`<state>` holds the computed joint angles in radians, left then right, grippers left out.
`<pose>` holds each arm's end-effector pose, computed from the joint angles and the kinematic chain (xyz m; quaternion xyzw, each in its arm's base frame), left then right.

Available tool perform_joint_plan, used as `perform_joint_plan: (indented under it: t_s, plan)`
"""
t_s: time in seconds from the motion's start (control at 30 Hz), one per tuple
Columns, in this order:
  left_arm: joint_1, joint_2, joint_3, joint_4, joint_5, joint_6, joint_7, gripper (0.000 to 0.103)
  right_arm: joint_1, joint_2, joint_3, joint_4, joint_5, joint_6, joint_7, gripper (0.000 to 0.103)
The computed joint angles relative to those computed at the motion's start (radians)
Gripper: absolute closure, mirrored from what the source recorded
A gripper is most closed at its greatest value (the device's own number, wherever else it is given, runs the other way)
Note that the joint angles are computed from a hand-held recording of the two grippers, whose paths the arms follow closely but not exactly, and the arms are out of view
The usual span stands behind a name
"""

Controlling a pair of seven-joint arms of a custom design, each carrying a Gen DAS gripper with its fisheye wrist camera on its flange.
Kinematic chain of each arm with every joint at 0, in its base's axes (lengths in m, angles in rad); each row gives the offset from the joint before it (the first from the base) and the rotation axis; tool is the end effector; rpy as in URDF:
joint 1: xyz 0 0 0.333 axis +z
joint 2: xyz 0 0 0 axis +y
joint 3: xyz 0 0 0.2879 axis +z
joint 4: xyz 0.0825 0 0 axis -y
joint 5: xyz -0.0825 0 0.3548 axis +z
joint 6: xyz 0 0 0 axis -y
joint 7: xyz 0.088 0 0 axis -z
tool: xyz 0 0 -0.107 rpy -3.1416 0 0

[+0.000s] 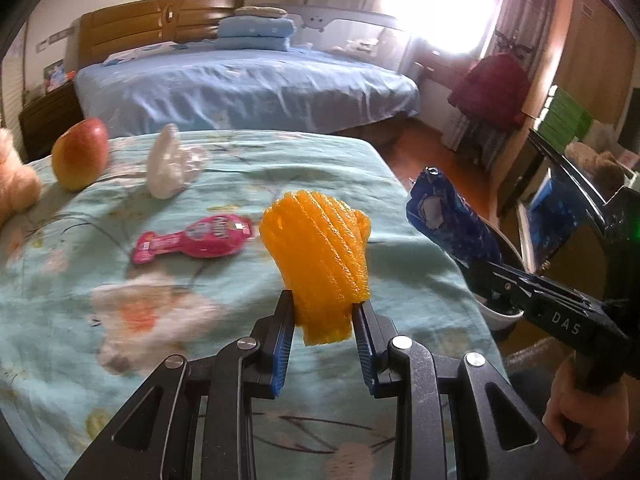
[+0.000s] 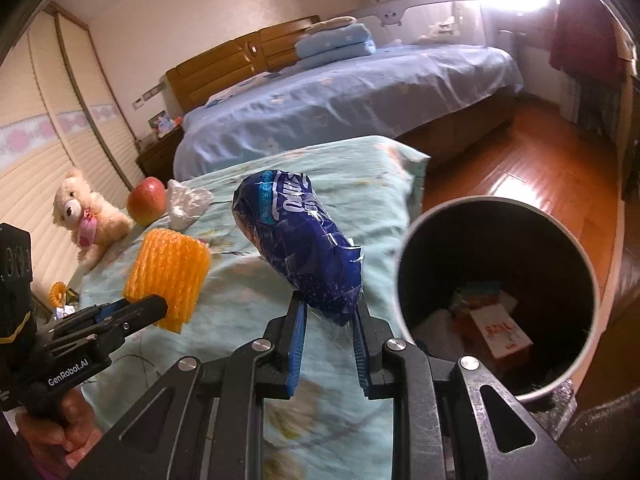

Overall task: Collect trash
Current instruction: 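Carry the foam net and blue bag over the bin and release them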

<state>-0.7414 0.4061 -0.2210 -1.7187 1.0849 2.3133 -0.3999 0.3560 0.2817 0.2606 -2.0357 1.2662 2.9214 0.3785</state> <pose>0.3953 -0.5117 0.3726 -0.7549 0.5286 -0.3104 0.2329 0.5100 0.2809 0.3369 -0.8117 0.4302 -0.0445 0.3925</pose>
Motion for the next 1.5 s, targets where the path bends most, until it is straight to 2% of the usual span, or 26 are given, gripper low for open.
perform_joint_plan:
  t_s: [0.23, 0.87, 1.5]
  plan:
    - [-0.012, 0.073, 0.014, 0.103, -0.022, 0.022, 0.083, 0.075, -0.02, -0.03, -0.021, -0.033, 0.048, 0.005, -0.026, 0.081]
    - [-0.104, 0.285, 0.095, 0.432, -0.139, 0.015, 0.326, 0.075, -0.057, -0.06, -0.07, -0.071, 0.108, 0.024, -0.057, 0.081]
    - [-0.163, 0.483, 0.169, 0.75, -0.288, -0.032, 0.528, 0.075, -0.086, -0.036, -0.08, -0.049, 0.076, 0.038, -0.019, 0.081]
